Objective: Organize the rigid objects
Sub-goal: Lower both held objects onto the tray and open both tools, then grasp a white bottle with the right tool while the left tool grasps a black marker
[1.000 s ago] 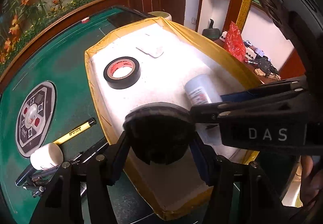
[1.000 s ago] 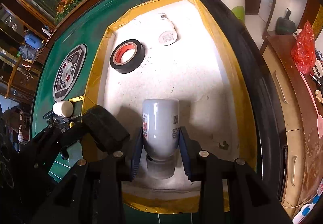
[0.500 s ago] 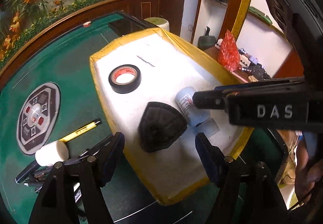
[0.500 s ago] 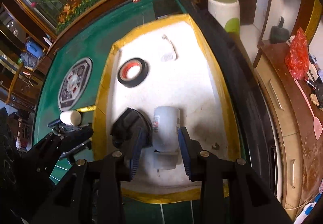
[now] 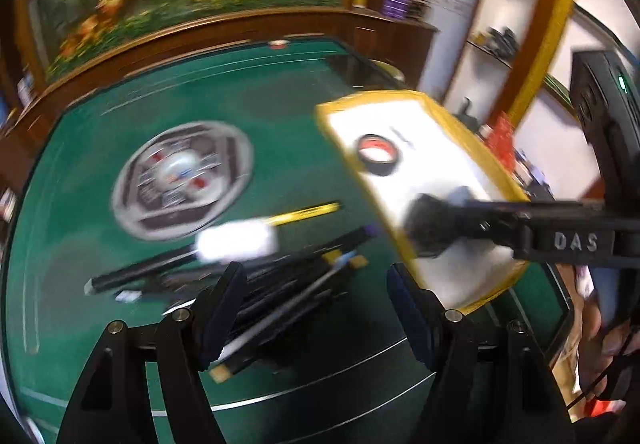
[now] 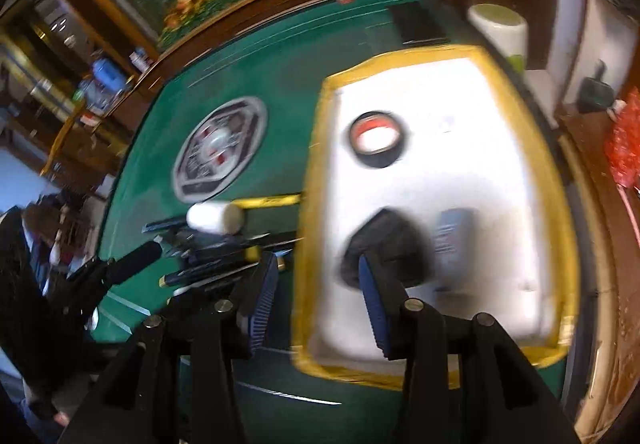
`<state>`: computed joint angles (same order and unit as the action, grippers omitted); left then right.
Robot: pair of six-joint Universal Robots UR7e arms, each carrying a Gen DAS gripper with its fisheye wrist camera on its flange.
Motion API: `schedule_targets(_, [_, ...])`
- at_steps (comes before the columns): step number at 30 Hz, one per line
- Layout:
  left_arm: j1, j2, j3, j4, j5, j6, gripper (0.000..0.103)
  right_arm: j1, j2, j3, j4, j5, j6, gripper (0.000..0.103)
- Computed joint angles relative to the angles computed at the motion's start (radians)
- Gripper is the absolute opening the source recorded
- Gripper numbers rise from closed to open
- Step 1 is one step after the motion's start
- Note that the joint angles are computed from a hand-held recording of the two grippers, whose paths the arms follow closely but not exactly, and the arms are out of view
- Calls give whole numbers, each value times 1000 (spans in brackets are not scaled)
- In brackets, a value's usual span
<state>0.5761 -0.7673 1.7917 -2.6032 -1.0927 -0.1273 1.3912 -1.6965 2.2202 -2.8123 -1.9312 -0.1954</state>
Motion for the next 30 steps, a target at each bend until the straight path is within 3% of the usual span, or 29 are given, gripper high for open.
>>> schedule_targets(7, [66, -124, 96, 36, 92, -109, 76, 54, 115, -23, 46, 14, 24, 44])
schedule_targets(11, [90, -175, 135, 67, 122, -138, 76, 90, 189, -58, 30, -8, 30, 44])
schedule_targets(16, [110, -230, 170, 79, 153, -145, 76, 148, 304, -150, 48, -78, -28, 44])
schedule_targets(18, [117, -244, 179, 75, 160, -146, 76, 142, 328, -184, 64, -49, -2, 46])
schedule_targets(20, [124, -258, 187, 71, 167, -147, 76, 141, 355, -211, 67, -56, 66, 60])
schedule_targets(22, [132, -270, 193, 69, 175, -148, 76, 145, 380, -225, 41, -73, 105, 66])
schedule_targets(30, [156, -288, 194, 73, 188, -144, 76, 174, 498, -298, 31, -202, 175, 69])
